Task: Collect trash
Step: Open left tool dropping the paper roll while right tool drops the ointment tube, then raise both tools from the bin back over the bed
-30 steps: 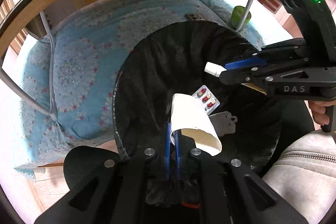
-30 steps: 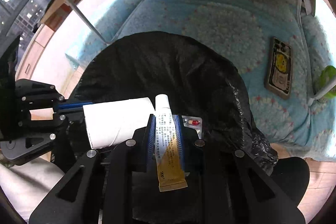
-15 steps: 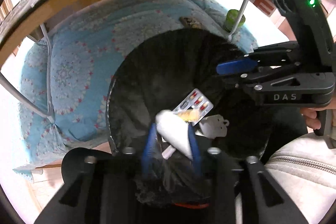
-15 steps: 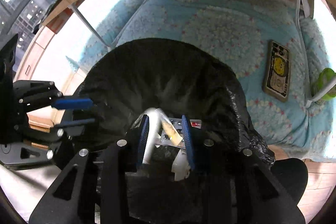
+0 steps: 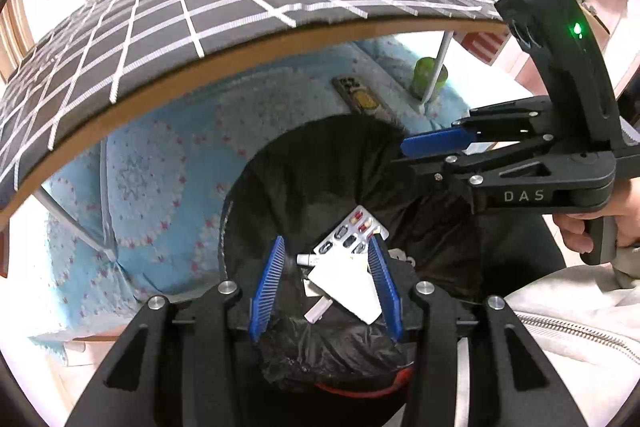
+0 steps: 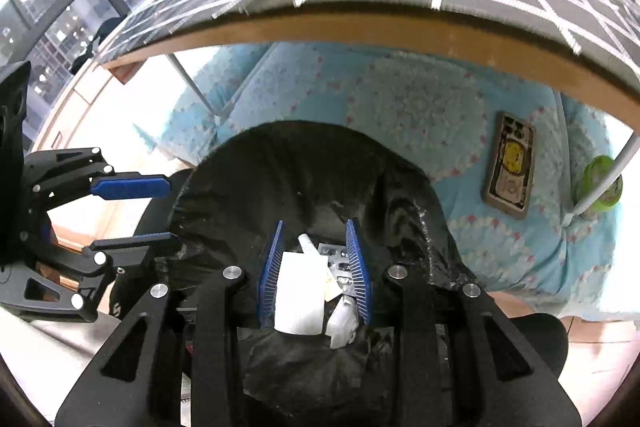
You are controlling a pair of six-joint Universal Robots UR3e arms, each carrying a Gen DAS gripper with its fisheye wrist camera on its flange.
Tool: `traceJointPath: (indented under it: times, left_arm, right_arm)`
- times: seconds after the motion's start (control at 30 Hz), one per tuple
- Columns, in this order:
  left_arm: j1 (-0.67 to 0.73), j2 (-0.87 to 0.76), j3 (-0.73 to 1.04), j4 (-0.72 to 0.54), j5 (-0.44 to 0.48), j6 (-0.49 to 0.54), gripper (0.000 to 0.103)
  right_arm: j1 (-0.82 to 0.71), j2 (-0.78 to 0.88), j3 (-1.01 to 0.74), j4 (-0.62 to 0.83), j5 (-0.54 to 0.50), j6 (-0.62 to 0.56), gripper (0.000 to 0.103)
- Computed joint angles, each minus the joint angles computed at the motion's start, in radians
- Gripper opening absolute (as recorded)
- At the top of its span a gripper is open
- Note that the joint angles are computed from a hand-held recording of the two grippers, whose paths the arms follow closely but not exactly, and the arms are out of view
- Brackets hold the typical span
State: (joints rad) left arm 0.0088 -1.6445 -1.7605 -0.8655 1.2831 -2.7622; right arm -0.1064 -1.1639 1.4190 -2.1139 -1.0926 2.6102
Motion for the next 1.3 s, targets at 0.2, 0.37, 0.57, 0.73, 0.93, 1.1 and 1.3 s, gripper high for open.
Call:
traceJointPath:
  times: [0.2, 0.37, 0.57, 0.73, 0.93, 1.1, 1.3]
  left_arm:
    - [0.034, 0.045, 0.018, -0.011, -0.031, 0.005, 0.042]
    - [0.069, 0.065, 0.063, -0.023, -0.056, 0.011, 0.042]
    - [0.087, 0.041, 0.153, -0.027, -0.067, 0.011, 0.042]
    - [0.098, 0.000, 0.244, -0.033, -0.077, 0.012, 0.042]
    - [0.106, -0.079, 0.380, -0.047, -0.085, 0.008, 0.042]
    - [0.110, -0.170, 0.515, -0.063, -0.080, -0.001, 0.042]
    - [0.125, -0.305, 0.713, -0.106, -0.079, -0.021, 0.042]
  right_arm:
    - [-0.009, -0.053, 0.007, 0.001, 0.019, -0.011, 0.032]
    - [-0.022, -0.085, -0.015, 0.011, 0.041, -0.019, 0.032]
    - [-0.032, -0.093, -0.083, 0.036, 0.063, -0.027, 0.032]
    - [-0.038, -0.071, -0.158, 0.054, 0.073, -0.036, 0.032]
    - [-0.033, -0.002, -0.307, 0.083, 0.072, -0.030, 0.032]
    - [-0.023, 0.101, -0.482, 0.117, 0.065, -0.011, 0.032]
    - [-0.014, 0.238, -0.716, 0.187, 0.053, 0.007, 0.033]
